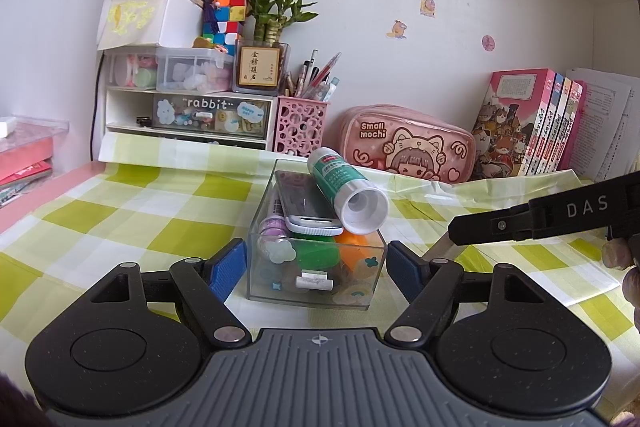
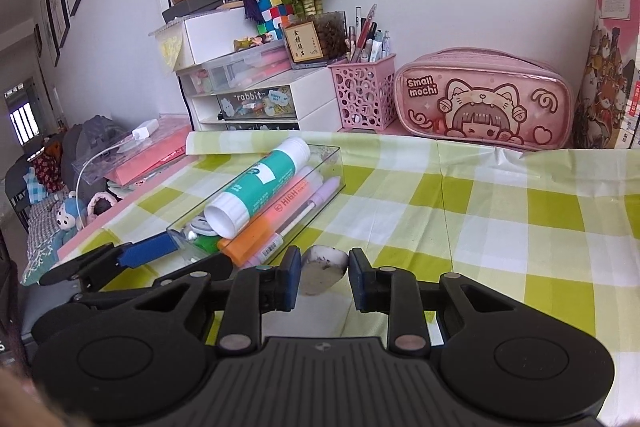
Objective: Organize stationery
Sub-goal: 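Lower the right gripper onto the white eraser and grasp it, then lift the eraser and carry it over the clear box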
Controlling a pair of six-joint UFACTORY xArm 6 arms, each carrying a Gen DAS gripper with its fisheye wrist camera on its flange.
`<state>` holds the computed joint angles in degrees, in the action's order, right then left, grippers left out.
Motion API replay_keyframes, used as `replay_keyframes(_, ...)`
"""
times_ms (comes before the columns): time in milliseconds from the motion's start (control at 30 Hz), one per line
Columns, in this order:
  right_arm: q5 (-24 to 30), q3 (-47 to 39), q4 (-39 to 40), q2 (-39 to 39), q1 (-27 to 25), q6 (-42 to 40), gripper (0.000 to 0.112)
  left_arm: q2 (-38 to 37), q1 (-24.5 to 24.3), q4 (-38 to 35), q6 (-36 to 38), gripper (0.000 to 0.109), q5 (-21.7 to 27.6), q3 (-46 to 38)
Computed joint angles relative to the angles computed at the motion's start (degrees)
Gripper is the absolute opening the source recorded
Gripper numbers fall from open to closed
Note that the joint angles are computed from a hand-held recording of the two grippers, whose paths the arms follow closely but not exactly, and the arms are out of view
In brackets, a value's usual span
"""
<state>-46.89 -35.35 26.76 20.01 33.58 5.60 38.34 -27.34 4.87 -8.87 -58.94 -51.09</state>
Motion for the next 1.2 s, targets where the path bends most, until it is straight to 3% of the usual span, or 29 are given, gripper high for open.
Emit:
replay_keyframes(500,-4.9,1.9,-2.7,-4.7,2.1,3.4,0.029,0.0,-0.2,-0.1,0.4,0.074,-0.1,0.0)
replay_keyframes(767,2.7,-3.6,2.5,-3.7,4.9,-1.6,0.029,0.0,-0.2,-0.1,0.3,0.074,-0.1,0.0)
replay_keyframes(1200,9.2,-8.4,6.2,-1.4,5.0,-3.3,0.029,0.0,-0.2,-0.2,0.4,0.075,-0.1,0.0)
